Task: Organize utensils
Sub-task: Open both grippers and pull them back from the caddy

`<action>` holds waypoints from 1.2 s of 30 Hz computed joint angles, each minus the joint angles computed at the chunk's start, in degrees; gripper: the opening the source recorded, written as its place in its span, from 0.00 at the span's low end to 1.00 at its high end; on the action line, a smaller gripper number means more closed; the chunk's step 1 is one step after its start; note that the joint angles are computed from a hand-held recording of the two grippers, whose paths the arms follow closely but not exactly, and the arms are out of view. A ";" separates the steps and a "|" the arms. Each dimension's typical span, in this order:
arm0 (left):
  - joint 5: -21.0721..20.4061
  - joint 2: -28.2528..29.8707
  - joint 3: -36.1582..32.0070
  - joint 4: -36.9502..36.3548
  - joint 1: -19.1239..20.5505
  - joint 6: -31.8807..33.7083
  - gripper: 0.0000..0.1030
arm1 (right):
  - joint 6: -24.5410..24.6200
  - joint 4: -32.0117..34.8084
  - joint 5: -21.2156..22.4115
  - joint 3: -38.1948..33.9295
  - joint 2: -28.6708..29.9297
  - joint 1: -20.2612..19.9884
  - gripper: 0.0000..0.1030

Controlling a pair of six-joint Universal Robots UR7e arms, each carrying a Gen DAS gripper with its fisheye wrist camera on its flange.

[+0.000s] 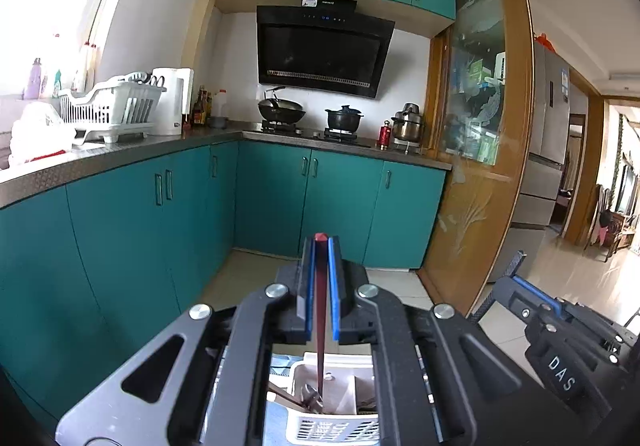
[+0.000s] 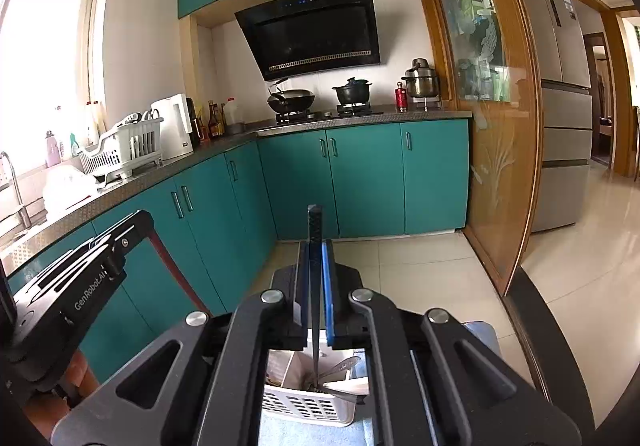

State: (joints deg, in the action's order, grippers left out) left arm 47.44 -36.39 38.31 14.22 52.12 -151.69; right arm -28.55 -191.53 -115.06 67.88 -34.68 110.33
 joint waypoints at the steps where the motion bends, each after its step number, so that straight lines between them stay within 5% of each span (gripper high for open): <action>1: -0.12 0.03 0.34 -0.69 0.00 0.77 0.06 | 0.06 0.04 0.00 -0.12 0.18 -0.06 0.06; 18: 0.67 7.39 -9.94 10.02 2.68 -1.72 0.07 | 0.02 4.09 -1.11 -0.45 1.52 -1.21 0.06; 19: 0.34 7.05 -9.20 9.45 2.60 -1.26 0.14 | -0.83 3.66 -1.76 -0.45 1.71 -1.10 0.07; 20: 0.22 5.59 -6.42 7.28 2.46 -0.38 0.42 | -1.68 2.43 -2.20 -0.12 1.78 -1.01 0.11; 21: 0.39 4.19 -3.84 5.23 2.30 0.12 0.66 | -2.80 -0.22 -2.07 1.18 1.38 -0.89 0.26; 23: 1.56 -0.49 4.22 -0.96 1.89 1.30 0.67 | -2.86 -3.85 -0.34 4.52 -0.46 -0.91 0.45; 26: 0.45 -5.37 11.83 -4.79 0.78 2.53 0.69 | -2.29 -9.42 1.97 10.75 -4.17 -0.82 0.59; 30: -4.19 -14.10 25.57 -11.07 -1.07 1.20 0.89 | -5.19 -22.62 2.03 21.96 -9.41 -0.30 0.95; 32: -5.43 -18.14 32.61 -14.18 -1.82 0.87 0.95 | -7.37 -27.43 1.15 26.28 -11.04 -0.17 0.97; 36: -12.64 -24.11 45.53 -21.51 -4.21 3.02 0.96 | -10.51 -34.53 -7.31 35.65 -12.87 0.87 0.97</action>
State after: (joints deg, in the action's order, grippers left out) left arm 34.81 -60.50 83.84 -7.28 47.91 -148.67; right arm -39.06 -226.05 -122.38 103.53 -47.55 111.19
